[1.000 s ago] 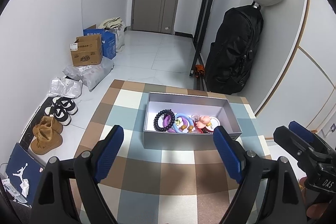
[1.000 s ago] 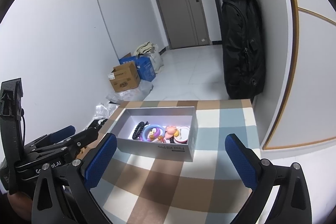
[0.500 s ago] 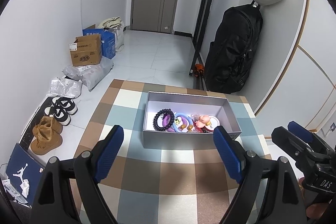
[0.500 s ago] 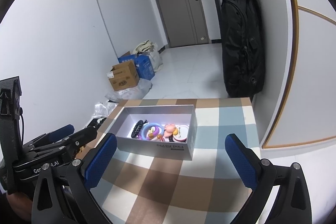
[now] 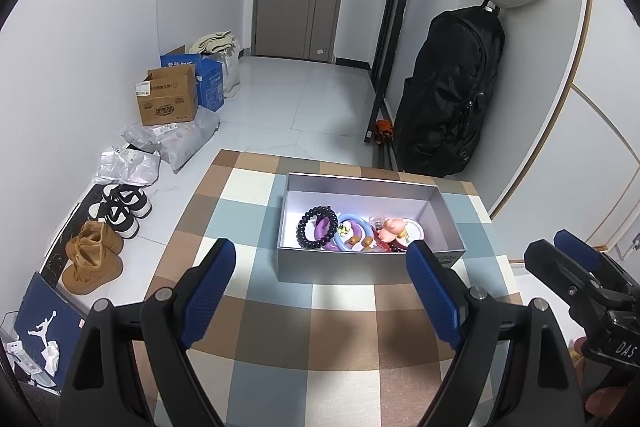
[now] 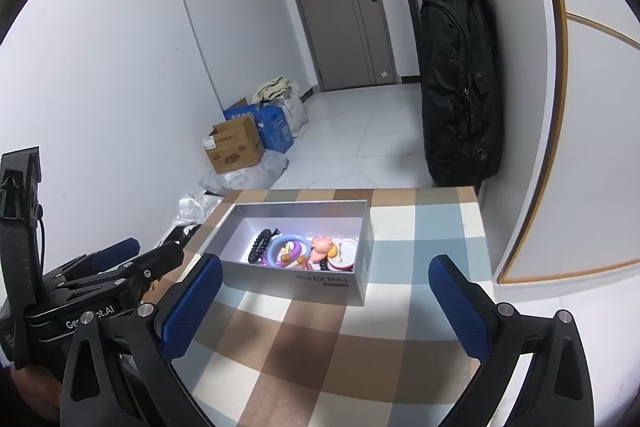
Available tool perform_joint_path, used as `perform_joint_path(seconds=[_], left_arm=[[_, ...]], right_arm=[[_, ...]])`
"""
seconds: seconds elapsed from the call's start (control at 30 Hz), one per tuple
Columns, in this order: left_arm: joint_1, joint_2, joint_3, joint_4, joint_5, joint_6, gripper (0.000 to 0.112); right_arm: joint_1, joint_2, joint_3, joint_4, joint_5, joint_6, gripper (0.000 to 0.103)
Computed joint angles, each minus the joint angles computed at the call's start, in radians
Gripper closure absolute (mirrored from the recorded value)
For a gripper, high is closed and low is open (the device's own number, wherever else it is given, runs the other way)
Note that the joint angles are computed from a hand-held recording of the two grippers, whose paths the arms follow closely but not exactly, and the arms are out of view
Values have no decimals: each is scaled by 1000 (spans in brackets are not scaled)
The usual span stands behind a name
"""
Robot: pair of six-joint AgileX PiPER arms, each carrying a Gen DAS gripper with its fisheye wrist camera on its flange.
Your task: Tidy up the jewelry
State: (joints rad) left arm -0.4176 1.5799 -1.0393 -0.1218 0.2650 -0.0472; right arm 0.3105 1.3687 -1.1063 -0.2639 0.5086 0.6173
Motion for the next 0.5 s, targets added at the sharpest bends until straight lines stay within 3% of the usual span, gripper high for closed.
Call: perform_joint_path(seconds=[0.27, 0.5], left_arm=[[10, 3, -9, -101, 21, 106, 28], [10, 8, -13, -110, 23, 110, 28]], right_arm=[[-1, 1, -5, -1, 7, 2, 0], [-4, 1, -8, -3, 15, 10, 0]])
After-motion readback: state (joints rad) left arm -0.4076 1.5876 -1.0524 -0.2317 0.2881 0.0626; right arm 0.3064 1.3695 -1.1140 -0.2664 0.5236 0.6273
